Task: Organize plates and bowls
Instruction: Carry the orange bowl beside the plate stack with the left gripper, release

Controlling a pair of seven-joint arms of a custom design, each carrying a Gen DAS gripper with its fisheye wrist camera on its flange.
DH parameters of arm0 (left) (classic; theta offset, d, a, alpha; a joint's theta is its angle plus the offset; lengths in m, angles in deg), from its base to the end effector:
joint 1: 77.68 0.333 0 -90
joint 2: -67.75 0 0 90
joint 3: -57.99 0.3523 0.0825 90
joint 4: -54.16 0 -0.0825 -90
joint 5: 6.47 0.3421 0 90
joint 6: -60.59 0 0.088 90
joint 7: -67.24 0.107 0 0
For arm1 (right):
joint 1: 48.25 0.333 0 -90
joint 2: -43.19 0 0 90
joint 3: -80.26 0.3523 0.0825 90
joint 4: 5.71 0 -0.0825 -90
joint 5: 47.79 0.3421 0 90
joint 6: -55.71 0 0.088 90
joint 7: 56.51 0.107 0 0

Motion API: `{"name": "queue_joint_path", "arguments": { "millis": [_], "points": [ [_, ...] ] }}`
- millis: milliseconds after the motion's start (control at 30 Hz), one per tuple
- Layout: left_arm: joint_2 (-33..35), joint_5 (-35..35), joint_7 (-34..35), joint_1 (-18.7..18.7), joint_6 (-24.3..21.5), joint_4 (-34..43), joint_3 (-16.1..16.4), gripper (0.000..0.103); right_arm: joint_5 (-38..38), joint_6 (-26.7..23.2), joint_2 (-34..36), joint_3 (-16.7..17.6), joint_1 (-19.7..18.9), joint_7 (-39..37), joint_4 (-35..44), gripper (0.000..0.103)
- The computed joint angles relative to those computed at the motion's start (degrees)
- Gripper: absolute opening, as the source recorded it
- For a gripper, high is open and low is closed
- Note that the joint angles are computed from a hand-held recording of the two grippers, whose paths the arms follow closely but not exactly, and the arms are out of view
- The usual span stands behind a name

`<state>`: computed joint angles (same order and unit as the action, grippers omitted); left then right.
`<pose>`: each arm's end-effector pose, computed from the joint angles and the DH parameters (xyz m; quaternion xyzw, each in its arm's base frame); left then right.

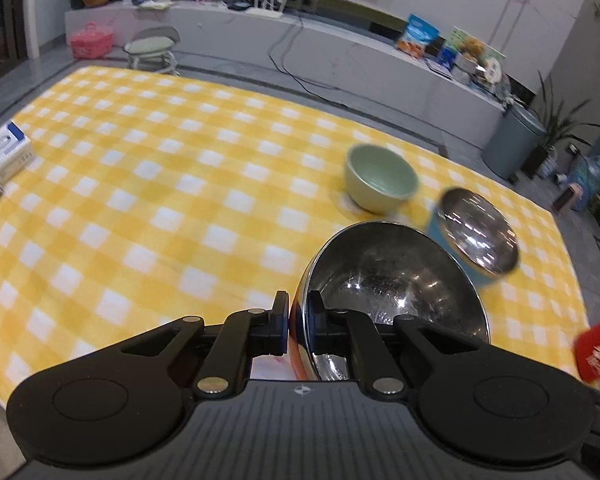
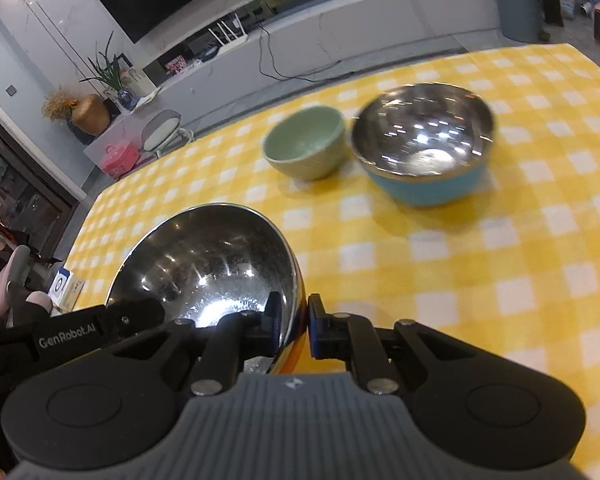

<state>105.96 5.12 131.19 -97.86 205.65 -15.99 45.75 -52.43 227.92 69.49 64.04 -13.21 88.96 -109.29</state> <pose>0.6745 -0.3637 0.5033 -0.6179 0.7172 -0.3020 0.1126 0.6310 0.2562 0.4455 -0.4787 0.7946 -0.1217 0.3530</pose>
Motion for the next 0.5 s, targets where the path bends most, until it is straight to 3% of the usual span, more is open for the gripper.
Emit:
{"name": "queue_joint_path", "arguments": {
  "millis": [267,400,500],
  "points": [
    [-2.8,-2.4,1.6,-0.9,-2.1,-4.5,-2.7,0.011,4.4,2.7,-8.9,5.8,-5.6,-3.8,-13.1,0.011],
    [-3.5,-2.7,1.6,-1.9,-2.8,-6.4,-2.9,0.011,8.0,7.3,-11.1,7.2,-6.8,-2.9,-19.2,0.011],
    [-3.4,-3.2,1.4,-2.0,-3.9,-6.8,-3.0,0.011,14.8,9.5,-11.7,13.6,-12.2,-5.9,-21.7,0.012]
  ]
}}
